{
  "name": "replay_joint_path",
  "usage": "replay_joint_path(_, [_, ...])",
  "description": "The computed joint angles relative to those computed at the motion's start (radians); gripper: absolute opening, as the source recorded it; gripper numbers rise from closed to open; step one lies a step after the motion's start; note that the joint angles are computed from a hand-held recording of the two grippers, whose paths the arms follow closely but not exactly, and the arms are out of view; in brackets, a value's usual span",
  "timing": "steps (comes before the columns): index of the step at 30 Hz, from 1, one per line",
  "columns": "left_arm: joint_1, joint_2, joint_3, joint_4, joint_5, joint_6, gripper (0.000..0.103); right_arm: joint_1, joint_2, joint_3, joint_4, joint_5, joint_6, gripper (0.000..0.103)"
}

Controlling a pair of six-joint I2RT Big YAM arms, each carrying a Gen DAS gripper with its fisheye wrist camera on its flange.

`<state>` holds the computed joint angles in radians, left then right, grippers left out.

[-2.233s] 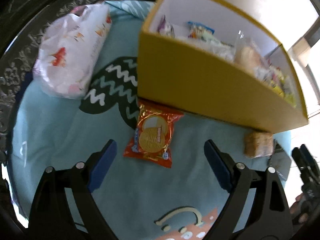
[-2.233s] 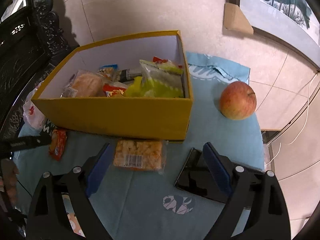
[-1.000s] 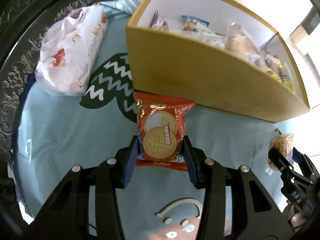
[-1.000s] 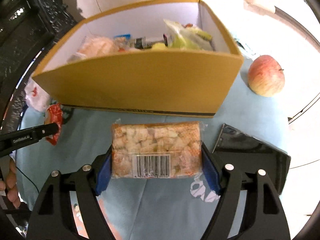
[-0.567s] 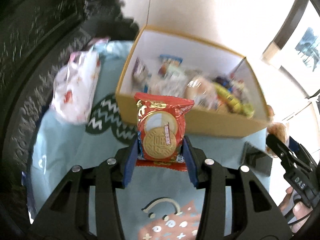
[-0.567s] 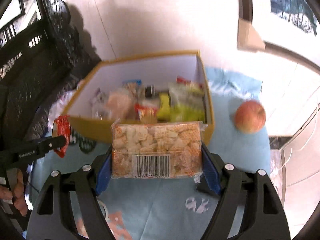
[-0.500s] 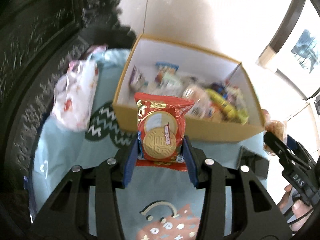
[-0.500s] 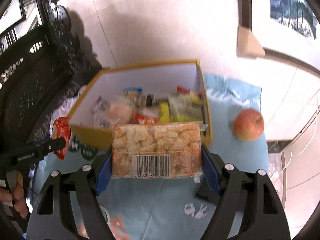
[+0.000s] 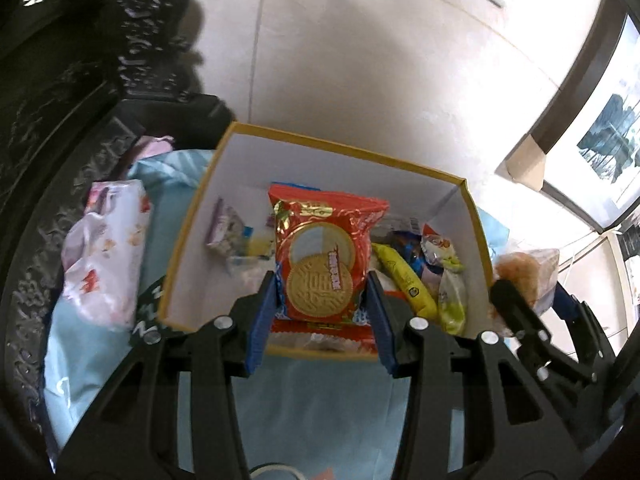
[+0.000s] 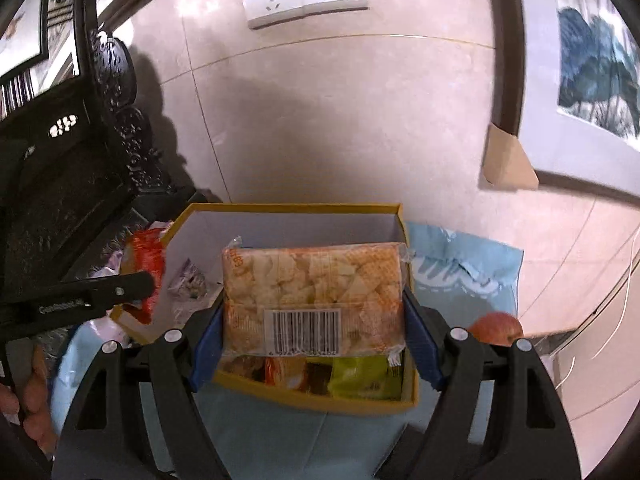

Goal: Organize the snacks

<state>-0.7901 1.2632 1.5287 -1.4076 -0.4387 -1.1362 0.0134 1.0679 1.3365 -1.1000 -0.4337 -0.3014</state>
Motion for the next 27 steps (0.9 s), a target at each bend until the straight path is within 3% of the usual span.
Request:
replay_joint_path(9, [0.057, 0.039, -0.029, 0.058, 0.067, 0.045, 0.044, 0.055, 0.037, -0.026, 0.054, 0.085, 0.002, 0.078])
replay_joint_path(16, [0.088, 0.055, -0.043, 0.042, 0.076, 0.039, 0.046, 0.092, 0.07, -0.039, 0.057, 0.156, -0.003, 0.08])
replay_joint_path(17, [0.088, 0.057, -0.04, 0.038, 0.069, 0.029, 0.051, 0.102, 0.076, -0.037, 0.048, 0.176, -0.01, 0.081])
replay_joint_path(18, [0.087, 0.061, -0.034, 0.024, 0.051, 0.01, 0.076, 0.107, 0.073, -0.041, 0.052, 0.197, -0.013, 0.085])
replay_joint_path(19, [0.079, 0.068, -0.02, -0.008, 0.01, -0.018, 0.093, 0.113, 0.065, -0.05, 0.067, 0.218, -0.013, 0.086])
replay_joint_path(21, [0.066, 0.076, -0.002, -0.048, -0.052, -0.034, 0.094, 0.108, 0.05, -0.061, 0.086, 0.205, -0.018, 0.088])
replay_joint_path(24, [0.072, 0.07, -0.002, -0.055, -0.017, -0.038, 0.094, 0.094, 0.037, -0.059, 0.083, 0.188, -0.012, 0.089])
replay_joint_path(27, [0.059, 0.068, 0.006, -0.079, -0.031, -0.043, 0.094, 0.079, 0.024, -0.053, 0.064, 0.171, -0.013, 0.089])
